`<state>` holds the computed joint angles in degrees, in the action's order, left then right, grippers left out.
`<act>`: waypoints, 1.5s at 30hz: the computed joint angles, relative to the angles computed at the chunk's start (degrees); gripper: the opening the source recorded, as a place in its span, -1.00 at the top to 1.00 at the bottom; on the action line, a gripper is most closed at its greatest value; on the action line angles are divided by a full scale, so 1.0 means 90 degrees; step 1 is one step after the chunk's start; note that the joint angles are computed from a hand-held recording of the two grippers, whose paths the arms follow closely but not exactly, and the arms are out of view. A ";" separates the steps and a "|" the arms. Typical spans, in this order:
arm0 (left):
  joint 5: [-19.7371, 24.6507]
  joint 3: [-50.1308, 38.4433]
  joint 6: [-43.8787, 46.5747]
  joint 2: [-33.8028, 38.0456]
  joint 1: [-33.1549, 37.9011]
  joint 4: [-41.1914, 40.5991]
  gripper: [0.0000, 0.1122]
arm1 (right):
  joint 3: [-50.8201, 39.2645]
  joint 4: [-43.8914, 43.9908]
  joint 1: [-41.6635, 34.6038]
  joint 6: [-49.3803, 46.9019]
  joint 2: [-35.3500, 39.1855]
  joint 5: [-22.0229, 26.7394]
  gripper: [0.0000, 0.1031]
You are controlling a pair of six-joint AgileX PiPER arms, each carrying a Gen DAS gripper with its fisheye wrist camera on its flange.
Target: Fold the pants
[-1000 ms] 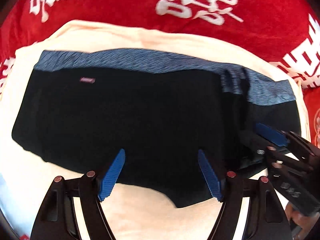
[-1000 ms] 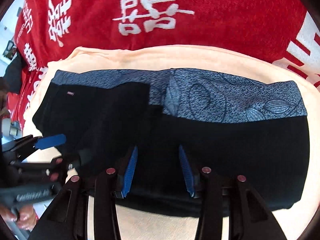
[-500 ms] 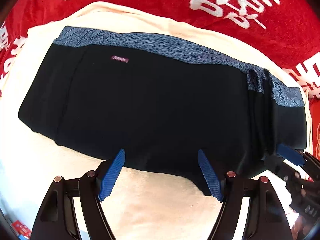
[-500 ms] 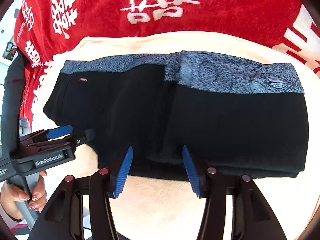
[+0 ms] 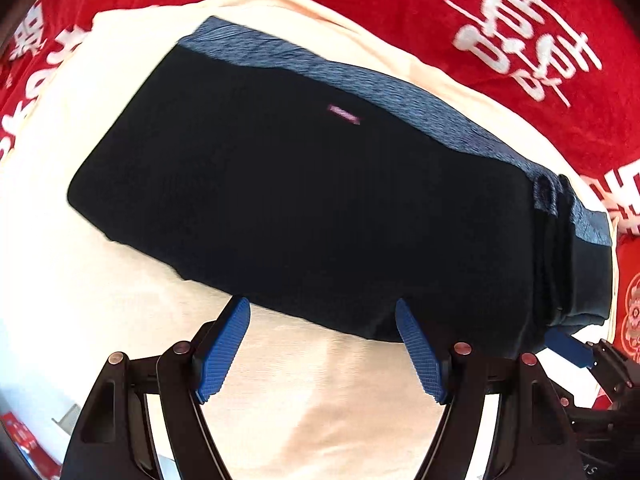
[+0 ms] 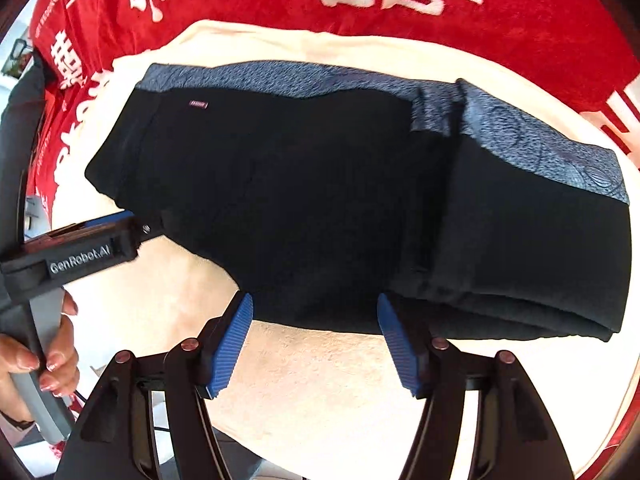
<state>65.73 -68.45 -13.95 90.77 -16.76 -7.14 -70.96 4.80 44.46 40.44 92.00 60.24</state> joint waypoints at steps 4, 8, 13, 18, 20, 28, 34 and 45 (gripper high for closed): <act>-0.0039 0.0165 0.0199 -0.0105 0.0314 -0.0107 -0.36 | -0.0254 -0.0074 0.0153 0.0172 0.0188 0.0159 -0.34; -0.0048 0.0284 0.0361 -0.0151 0.0646 -0.0161 -0.36 | -0.0606 -0.0387 0.0310 0.0507 0.0446 0.0412 -0.34; -0.0112 0.0332 0.0489 -0.0182 0.1056 -0.0183 -0.36 | -0.0781 -0.0240 0.0191 0.0462 0.0858 0.0493 -0.45; -0.0185 0.0418 0.0934 -0.0222 0.1748 -0.0749 -0.36 | -0.0771 -0.0190 0.0145 0.0477 0.0957 0.0440 -0.53; -0.0199 0.0434 0.1094 -0.0196 0.1968 -0.0868 -0.36 | -0.0815 -0.0234 0.0178 0.0485 0.1021 0.0469 -0.55; -0.0176 0.0666 0.1893 -0.0051 0.2971 -0.2016 -0.36 | -0.1033 -0.0335 0.0286 0.0588 0.1237 0.0603 -0.69; -0.0232 0.0824 0.2258 0.0031 0.3189 -0.2633 -0.36 | -0.1076 -0.0367 0.0350 0.0642 0.1300 0.0600 -0.70; -0.0399 0.1217 0.3534 0.0355 0.4027 -0.4433 -0.36 | -0.1022 -0.0375 0.0409 0.0597 0.1342 0.0470 -0.70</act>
